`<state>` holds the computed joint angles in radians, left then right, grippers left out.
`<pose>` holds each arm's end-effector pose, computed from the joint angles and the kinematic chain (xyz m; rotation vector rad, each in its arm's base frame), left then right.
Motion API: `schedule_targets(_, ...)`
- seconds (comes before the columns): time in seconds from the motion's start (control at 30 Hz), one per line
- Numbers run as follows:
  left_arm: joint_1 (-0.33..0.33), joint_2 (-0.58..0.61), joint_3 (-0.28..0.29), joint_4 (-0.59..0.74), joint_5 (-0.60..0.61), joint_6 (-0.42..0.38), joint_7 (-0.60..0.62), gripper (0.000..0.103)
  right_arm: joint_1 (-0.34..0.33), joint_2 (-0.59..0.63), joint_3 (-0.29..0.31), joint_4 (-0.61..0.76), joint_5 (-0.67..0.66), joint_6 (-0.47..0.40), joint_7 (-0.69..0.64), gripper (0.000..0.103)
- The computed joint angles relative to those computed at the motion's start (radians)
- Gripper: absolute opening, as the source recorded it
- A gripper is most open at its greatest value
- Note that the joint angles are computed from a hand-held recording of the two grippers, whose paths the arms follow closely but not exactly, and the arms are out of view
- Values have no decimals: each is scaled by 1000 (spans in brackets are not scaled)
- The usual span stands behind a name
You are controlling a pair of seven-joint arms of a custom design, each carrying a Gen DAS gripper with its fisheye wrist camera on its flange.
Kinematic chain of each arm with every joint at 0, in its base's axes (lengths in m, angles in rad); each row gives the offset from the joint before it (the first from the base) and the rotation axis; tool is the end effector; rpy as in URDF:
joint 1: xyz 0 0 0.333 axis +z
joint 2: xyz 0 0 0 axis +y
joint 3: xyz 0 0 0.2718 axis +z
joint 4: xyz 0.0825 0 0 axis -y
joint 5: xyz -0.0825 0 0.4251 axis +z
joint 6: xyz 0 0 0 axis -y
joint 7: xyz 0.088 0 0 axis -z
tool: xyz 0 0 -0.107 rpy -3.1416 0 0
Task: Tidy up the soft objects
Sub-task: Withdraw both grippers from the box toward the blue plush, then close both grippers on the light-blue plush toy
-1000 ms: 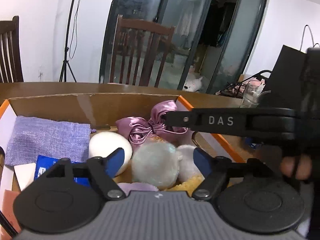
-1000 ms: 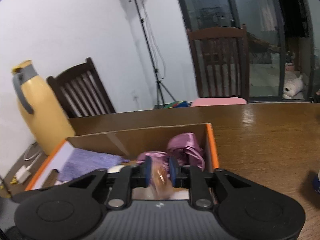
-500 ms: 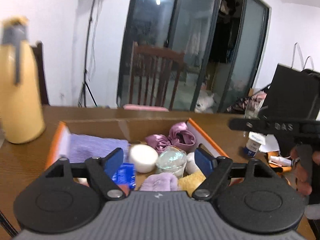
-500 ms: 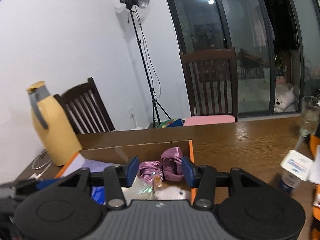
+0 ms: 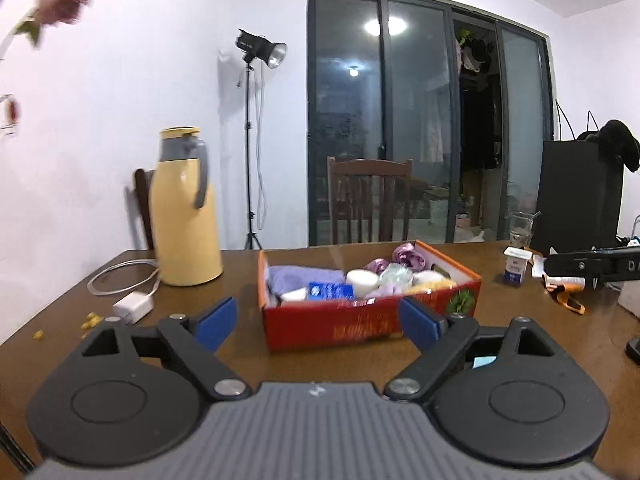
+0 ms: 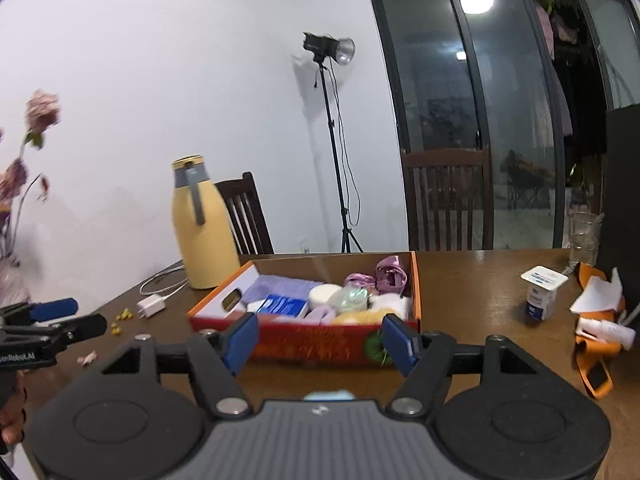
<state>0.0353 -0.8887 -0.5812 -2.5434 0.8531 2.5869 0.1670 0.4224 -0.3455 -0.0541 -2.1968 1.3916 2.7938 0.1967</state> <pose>0.3646 -0.2610 0.5488 -1.5368 1.1878 -0.8783 0.5256 0.1516 0.5489 -1.6924 0.8988 -0.4672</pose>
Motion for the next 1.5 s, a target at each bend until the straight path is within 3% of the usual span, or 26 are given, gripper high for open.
schedule_targets(0.17, -163, -147, -30, -114, -98, -141, -41, 97, 30, -202, -3, -226, 115, 61, -139, 82)
schedule_targets(0.3, -276, -205, -70, -164, -143, -240, -42, 98, 56, -352, -9, -386, 158, 80, -190, 83)
schedule_targets(0.37, -312, -210, -62, -173, -147, -253, -34, 98, 61, -411, -2, -448, 142, 89, -184, 84)
schedule_targets(0.5, -318, -216, -62, -173, -132, -238, -59, 98, 82, -504, 5, -537, 45, 112, -97, 84)
schedule_targets(0.63, -315, -204, -63, -167, -120, -240, -67, 98, 128, -526, -24, -563, 8, 159, -92, 86)
schedule_targets(0.83, -303, -151, -47, -158, -117, -223, -83, 98, 211, -463, -111, -525, -20, 215, -61, 85)
schedule_targets(1.07, -231, -8, 4, -122, -119, -71, -101, 98, 252, -267, -188, -384, -18, 215, -25, 81)
schedule_targets(1.3, -66, 221, 3, 18, -53, 103, -111, 93, 191, 24, -174, -119, 24, 87, -14, 66)
schedule_targets(1.5, 0, 479, 58, 180, -11, 261, -106, 68, 116, 267, -128, 123, 1, -21, 82, 57)
